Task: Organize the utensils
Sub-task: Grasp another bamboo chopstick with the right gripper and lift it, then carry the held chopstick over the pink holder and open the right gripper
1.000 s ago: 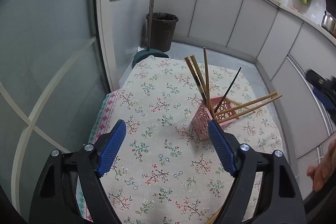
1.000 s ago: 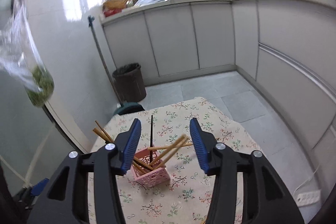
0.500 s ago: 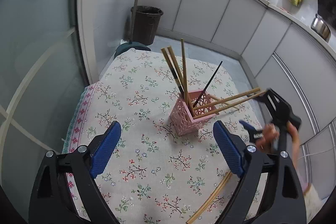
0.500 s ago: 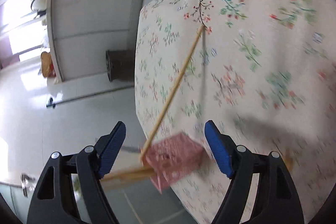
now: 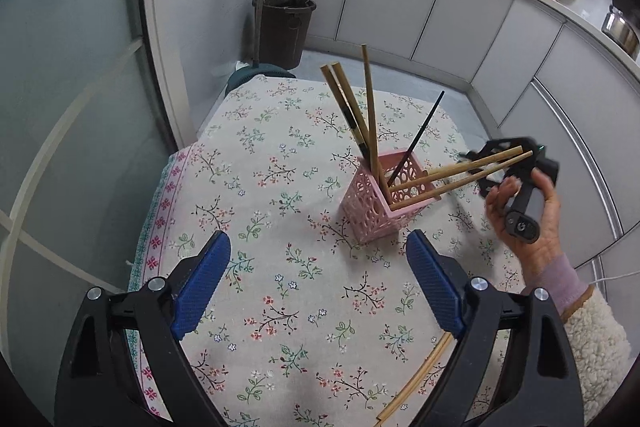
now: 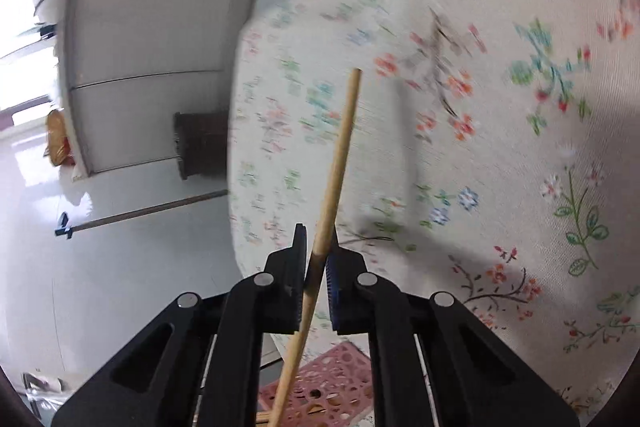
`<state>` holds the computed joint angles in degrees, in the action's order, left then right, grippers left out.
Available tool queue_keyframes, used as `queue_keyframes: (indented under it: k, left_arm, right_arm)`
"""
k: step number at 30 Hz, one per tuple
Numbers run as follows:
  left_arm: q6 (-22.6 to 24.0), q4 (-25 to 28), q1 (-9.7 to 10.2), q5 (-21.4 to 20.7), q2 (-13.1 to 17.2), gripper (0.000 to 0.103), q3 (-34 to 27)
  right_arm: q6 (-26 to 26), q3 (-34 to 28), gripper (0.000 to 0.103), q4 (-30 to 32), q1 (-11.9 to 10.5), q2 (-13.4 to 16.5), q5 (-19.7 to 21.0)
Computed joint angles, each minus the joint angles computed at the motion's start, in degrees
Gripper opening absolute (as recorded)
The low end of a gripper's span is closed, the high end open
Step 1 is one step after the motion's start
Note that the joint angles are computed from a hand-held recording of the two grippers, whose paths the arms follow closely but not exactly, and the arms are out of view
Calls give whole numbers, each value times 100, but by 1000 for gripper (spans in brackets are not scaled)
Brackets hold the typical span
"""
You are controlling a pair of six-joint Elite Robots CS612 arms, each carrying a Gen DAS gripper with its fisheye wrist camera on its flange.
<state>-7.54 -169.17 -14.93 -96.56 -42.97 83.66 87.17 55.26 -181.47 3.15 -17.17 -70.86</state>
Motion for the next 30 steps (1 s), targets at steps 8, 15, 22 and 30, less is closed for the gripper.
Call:
queue_keyframes:
  k: [8,15,22,30]
  left_arm:
    - [-62,-234,57,-368,-115,86,157]
    - [-256,-556,115,-351,-193,86,269]
    - [-632,-755,269,-326,-222,86,276]
    - [-879,-652,400,-464,-203,85,201]
  right_arm:
    - [-1986,750,7,-109,34,-1157,-1379]
    - [-4307,1303,7,33,544,-2192,-3045]
    - [-5799,961,7,-78,1186,-2099,-3821]
    - [-6530,569,7,163,1547,-1605,-4285]
